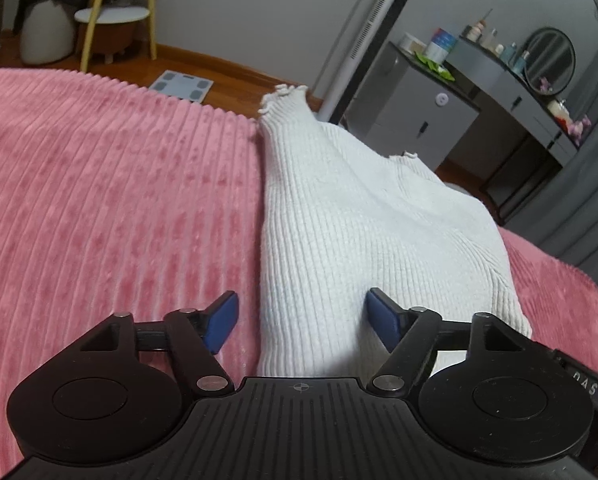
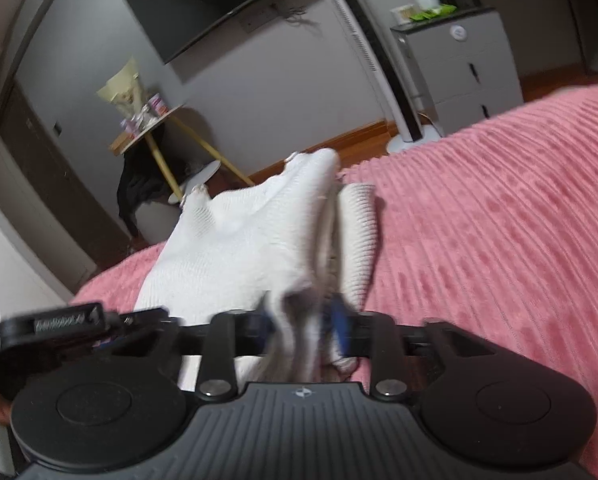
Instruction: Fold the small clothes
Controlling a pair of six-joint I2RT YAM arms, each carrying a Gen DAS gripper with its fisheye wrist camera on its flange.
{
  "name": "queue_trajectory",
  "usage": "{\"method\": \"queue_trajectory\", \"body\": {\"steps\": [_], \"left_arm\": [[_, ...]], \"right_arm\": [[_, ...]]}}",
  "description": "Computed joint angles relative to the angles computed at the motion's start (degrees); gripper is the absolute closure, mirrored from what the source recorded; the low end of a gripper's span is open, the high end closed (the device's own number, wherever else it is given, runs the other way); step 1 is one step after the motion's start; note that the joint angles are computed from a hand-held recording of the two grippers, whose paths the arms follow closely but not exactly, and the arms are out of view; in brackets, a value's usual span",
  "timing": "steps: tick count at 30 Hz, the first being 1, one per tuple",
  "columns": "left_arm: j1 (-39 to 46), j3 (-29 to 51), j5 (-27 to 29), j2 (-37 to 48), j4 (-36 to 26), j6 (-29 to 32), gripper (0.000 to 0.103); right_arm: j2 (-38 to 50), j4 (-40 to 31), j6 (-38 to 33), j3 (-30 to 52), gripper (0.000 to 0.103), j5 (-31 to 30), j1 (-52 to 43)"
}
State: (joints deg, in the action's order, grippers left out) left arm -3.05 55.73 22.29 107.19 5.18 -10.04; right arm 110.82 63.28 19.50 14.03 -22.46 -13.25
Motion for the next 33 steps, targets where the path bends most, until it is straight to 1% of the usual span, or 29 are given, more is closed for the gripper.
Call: {"method": "queue_trajectory", "body": {"steps": [2,4,7,9,12,17,20,23,25,27,30,32,33], "left_arm": [[1.06,-0.11,1.80,-0.44,-1.04,0.47,0.023],[2.04,-0.73,4.40,-0.73,-1.28,1.39,0.023],[3.52,0.12,8.04,0.40,-2.40,0.91,0.022],[4.39,1.96,9.97,2.06,-3.67,-1.20,0.018],[5.00,4.41,11.88,4.10,-4.75,-2.83,0.016],[4.45,6.70,12.74,6.22,-3.52,-3.98,0.016],[4.20,9.86,14.33,8.44,-5.21,-4.13,0.016],[3.69,11.45,13.53,9.31,-4.88,-3.85,0.016],[3.22,12.69,13.24,9.96,-5.26,-3.15,0.016],[2.57,14.64,13.09,11.18,-6.70,-2.75,0.016],[2.01,17.56,14.18,13.43,-8.28,-3.10,0.016],[2.14,19.23,15.15,14.95,-8.90,-2.53,0.017],[2.00,19.42,15.49,15.38,-8.36,-2.53,0.019]], "right_arm": [[-0.41,-2.37,0.12,0.74,0.053,-1.69,-1.61],[1.28,-1.89,1.43,1.52,0.053,-5.14,-3.26],[5.25,0.83,4.64,2.72,0.051,-9.61,-5.19],[6.93,2.17,6.02,3.28,0.048,-11.31,-6.02],[10.47,6.69,8.90,3.75,0.045,-13.47,-7.12],[16.15,13.05,13.34,5.41,0.039,-17.10,-8.80],[19.33,16.57,15.95,6.53,0.036,-19.06,-9.82],[18.81,15.11,16.29,7.03,0.036,-19.80,-10.67],[18.20,14.57,16.32,7.06,0.035,-19.26,-11.37],[18.62,14.24,16.25,7.62,0.032,-19.75,-11.77],[21.10,16.20,17.49,9.17,0.027,-20.60,-11.41],[23.81,19.94,19.88,10.02,0.026,-20.90,-11.05],[25.46,22.46,21.66,10.56,0.026,-21.60,-11.12]]}}
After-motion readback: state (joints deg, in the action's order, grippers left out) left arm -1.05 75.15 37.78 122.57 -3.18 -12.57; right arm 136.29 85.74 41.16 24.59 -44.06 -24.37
